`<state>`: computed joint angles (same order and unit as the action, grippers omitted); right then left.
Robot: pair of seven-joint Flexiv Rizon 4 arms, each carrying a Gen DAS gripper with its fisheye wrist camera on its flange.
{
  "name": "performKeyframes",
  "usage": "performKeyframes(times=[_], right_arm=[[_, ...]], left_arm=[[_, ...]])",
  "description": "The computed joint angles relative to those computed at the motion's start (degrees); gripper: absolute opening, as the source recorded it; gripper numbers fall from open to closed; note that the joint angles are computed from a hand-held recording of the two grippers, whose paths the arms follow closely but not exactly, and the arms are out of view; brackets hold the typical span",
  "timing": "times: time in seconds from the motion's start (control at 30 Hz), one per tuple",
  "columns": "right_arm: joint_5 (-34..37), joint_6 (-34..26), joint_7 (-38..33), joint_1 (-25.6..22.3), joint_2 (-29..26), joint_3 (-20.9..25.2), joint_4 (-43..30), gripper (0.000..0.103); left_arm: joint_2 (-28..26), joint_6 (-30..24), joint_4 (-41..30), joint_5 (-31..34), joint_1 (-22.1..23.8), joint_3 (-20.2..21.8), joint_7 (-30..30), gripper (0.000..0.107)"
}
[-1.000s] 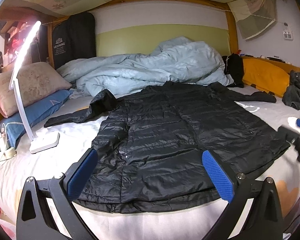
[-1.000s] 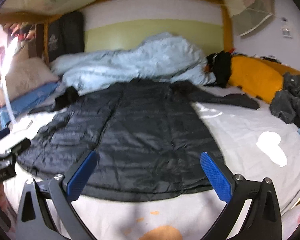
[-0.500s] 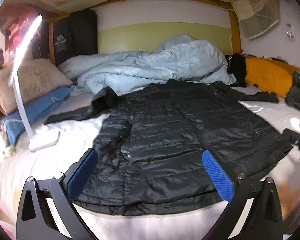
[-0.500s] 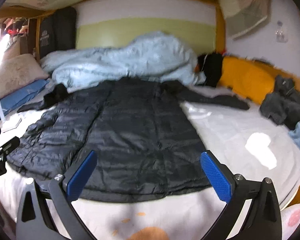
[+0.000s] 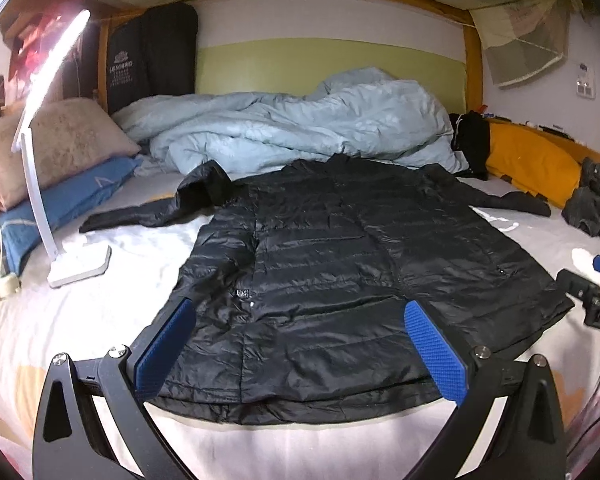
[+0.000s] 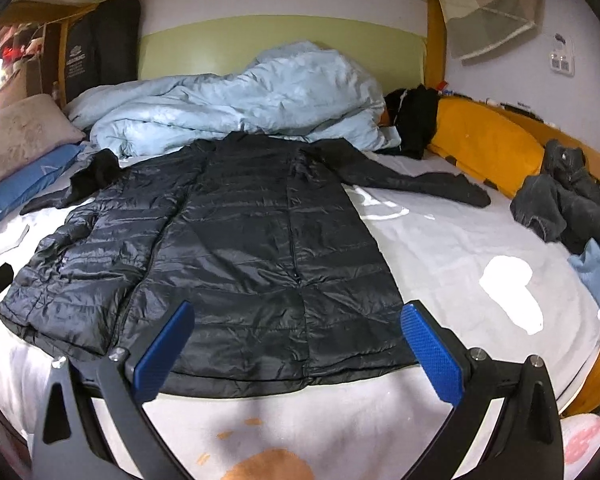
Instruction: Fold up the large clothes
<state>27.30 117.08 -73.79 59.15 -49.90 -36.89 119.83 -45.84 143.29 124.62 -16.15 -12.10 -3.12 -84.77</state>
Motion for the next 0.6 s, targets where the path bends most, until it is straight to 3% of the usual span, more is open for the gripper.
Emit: performKeyframes(times=[0.1, 0.33, 0.4, 0.47, 0.6], right_arm=[[0.79, 0.11, -0.34, 1.67, -1.13, -1.63, 0.10, 0.103], [0.34, 0.47, -1.06, 0.93, -0.29, -0.33, 0.16, 0.103], [0.22, 0.28, -1.53, 1.34, -0.42, -0.57, 0.23, 0.103], [0.76, -0.34, -1.64, 2.72, -1.09, -1.82, 0.31, 0.102], [-0.51, 0.86, -2.46, 2.65, -0.56, -0.84, 0.86, 0.099]], left_arm=[[-0.27, 1.86, 0.10, -0.89, -0.52, 0.44, -0.07, 0.100], [0.31, -0.51, 0.35, 0.16, 0.34, -0.17, 0.09, 0.089], [0.29, -0.52, 0.44, -3.38, -1.74, 0.82, 0.97, 0.085], [0.58, -0.79, 0.85, -7.64, -3.42, 1.40, 1.51, 0.074], [1.22, -2.74, 1.27, -2.79, 0.20, -0.23, -1.63, 0.068]])
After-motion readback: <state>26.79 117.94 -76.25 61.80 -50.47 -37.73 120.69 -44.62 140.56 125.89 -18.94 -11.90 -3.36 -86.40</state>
